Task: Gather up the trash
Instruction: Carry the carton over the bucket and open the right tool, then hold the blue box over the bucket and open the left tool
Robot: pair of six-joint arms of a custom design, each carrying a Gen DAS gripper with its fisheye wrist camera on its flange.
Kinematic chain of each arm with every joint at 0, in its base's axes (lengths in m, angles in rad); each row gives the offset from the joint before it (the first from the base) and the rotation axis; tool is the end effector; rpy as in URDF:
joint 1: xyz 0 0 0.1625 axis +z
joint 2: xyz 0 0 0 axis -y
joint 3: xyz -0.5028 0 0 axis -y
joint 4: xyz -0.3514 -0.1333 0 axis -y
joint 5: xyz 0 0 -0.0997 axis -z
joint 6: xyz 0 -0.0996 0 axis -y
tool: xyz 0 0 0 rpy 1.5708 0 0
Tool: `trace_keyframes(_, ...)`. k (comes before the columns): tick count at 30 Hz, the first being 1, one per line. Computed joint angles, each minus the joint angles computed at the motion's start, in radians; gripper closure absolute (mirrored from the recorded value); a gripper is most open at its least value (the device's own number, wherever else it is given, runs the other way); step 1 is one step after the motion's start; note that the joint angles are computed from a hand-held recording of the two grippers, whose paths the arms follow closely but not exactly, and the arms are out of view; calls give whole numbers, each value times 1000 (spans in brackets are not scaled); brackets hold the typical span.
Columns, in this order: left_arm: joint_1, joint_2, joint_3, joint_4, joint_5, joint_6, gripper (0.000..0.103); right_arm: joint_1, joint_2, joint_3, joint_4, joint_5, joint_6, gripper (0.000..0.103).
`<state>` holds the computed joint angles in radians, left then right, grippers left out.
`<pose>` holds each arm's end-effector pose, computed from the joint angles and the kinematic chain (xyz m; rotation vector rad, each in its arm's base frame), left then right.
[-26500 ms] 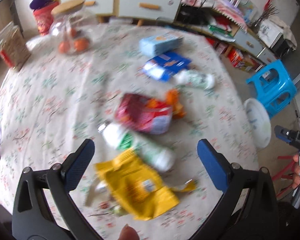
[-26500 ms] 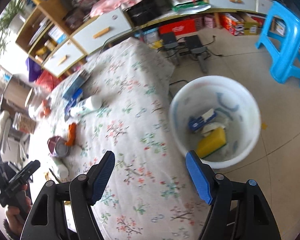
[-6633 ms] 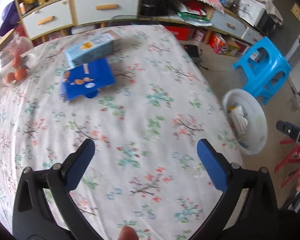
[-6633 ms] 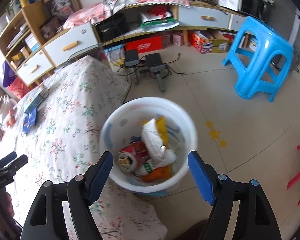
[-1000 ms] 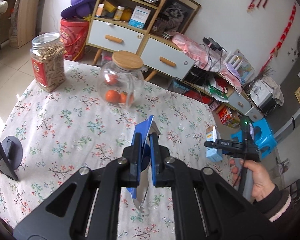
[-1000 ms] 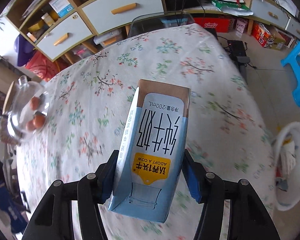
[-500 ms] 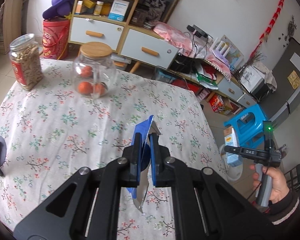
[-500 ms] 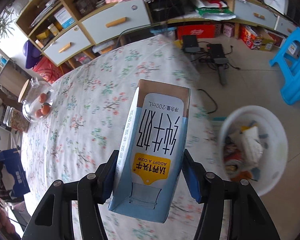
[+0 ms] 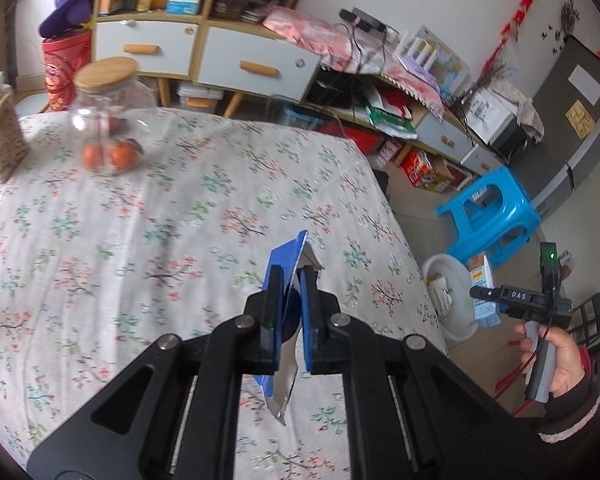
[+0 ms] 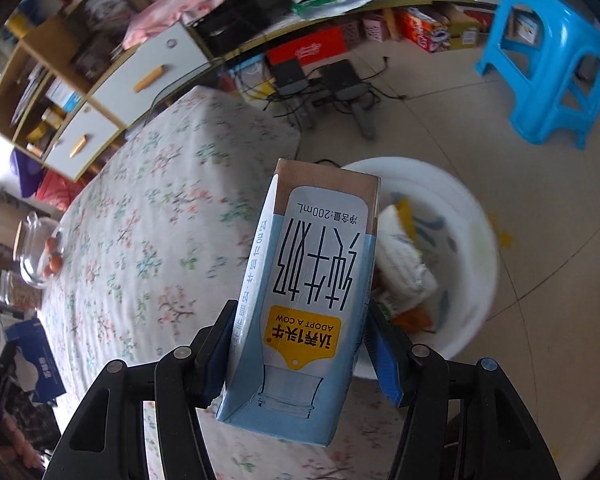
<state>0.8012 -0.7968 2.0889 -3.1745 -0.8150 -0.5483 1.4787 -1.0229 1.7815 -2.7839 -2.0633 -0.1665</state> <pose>-0.2485 -0.5462 0.1458 0.1244 2.5688 -0.9427 0.0265 -0.6503 0.3149 -0.0534 -2.5584 0.5030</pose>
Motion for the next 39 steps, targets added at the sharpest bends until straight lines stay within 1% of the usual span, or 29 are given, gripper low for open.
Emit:
trace_keyframes(7, 9, 66, -79, 31, -53, 30, 94, -58, -44, -9, 55, 17, 30, 42)
trace_keyframes(11, 5, 103, -115, 32, -76, 47, 94, -77, -52, -20, 75, 14, 35, 42)
trace_keyframes(14, 2, 128, -137, 21, -98, 63, 94, -86, -55, -21, 71, 33, 26, 41)
trace_keyframes(15, 1, 135, -144, 18, -106, 67, 94, -89, -54, -22, 61, 40, 20, 39)
trace_keyframes(17, -2, 151, -161, 16, -122, 75, 94, -87, -51, -27, 53, 21, 17, 18)
trace_keyframes(19, -5, 162, -173, 17, -132, 78, 94, -84, -53, -22, 31, 19, 10, 18)
trace_keyframes(23, -12, 188, -199, 18, -153, 94, 94, -84, -68, -8, 29, 29, 1, 18)
trace_keyframes(31, -26, 249, -269, 39, -195, 144, 94, -107, -108, 16, 27, 53, -19, 18)
trace_keyframes(36, -32, 311, -353, 69, -230, 200, 94, -121, -136, 35, -6, 51, -45, 18)
trace_keyframes(39, -27, 353, -413, 86, -268, 219, 94, -129, -144, 40, -18, 44, -56, 18)
